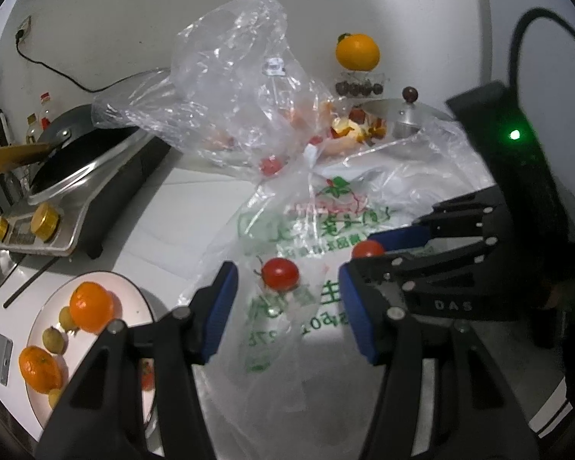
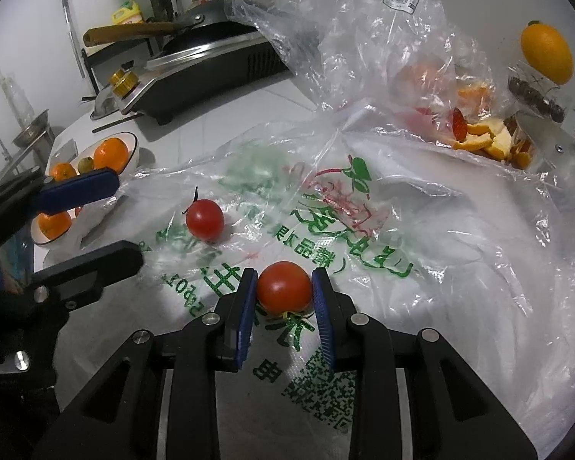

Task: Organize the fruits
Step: 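Grasp a cherry tomato with the left tool while the right tool grasps another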

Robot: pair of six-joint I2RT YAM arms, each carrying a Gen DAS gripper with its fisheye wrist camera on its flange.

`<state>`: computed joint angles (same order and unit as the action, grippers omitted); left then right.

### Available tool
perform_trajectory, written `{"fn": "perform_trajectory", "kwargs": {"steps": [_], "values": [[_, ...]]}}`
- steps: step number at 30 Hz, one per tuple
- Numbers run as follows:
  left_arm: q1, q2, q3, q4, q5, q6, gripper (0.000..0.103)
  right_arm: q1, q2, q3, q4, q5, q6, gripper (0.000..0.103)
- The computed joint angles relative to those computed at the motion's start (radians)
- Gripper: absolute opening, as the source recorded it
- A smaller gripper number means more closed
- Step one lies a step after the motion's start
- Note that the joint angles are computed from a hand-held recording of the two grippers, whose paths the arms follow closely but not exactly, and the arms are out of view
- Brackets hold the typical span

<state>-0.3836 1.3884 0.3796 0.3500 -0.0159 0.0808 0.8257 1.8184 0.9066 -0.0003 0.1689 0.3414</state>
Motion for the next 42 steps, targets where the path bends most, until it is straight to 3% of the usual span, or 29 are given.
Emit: {"fn": "perform_trajectory", "kwargs": {"steps": [19, 23, 30, 33, 42], "values": [[-0.050, 0.270, 0.219, -0.056, -0.076, 0.005, 0.055, -0.024, -0.139, -0.161, 0.119, 0.056, 0.036, 0.030], [-0.035, 0.315, 0.258, -0.087, -0.062, 0.008, 0.049, -0.018, -0.144, -0.166, 0.123, 0.068, 0.037, 0.030], [-0.012, 0.345, 0.285, -0.119, -0.070, 0.017, 0.047, -0.007, -0.158, -0.180, 0.129, 0.086, 0.039, 0.030], [-0.013, 0.348, 0.283, -0.117, -0.089, 0.024, 0.035, -0.006, -0.163, -0.183, 0.129, 0.089, 0.041, 0.031], [-0.027, 0.304, 0.233, -0.093, -0.098, 0.041, 0.032, -0.006, -0.177, -0.191, 0.132, 0.099, 0.044, 0.030]]}}
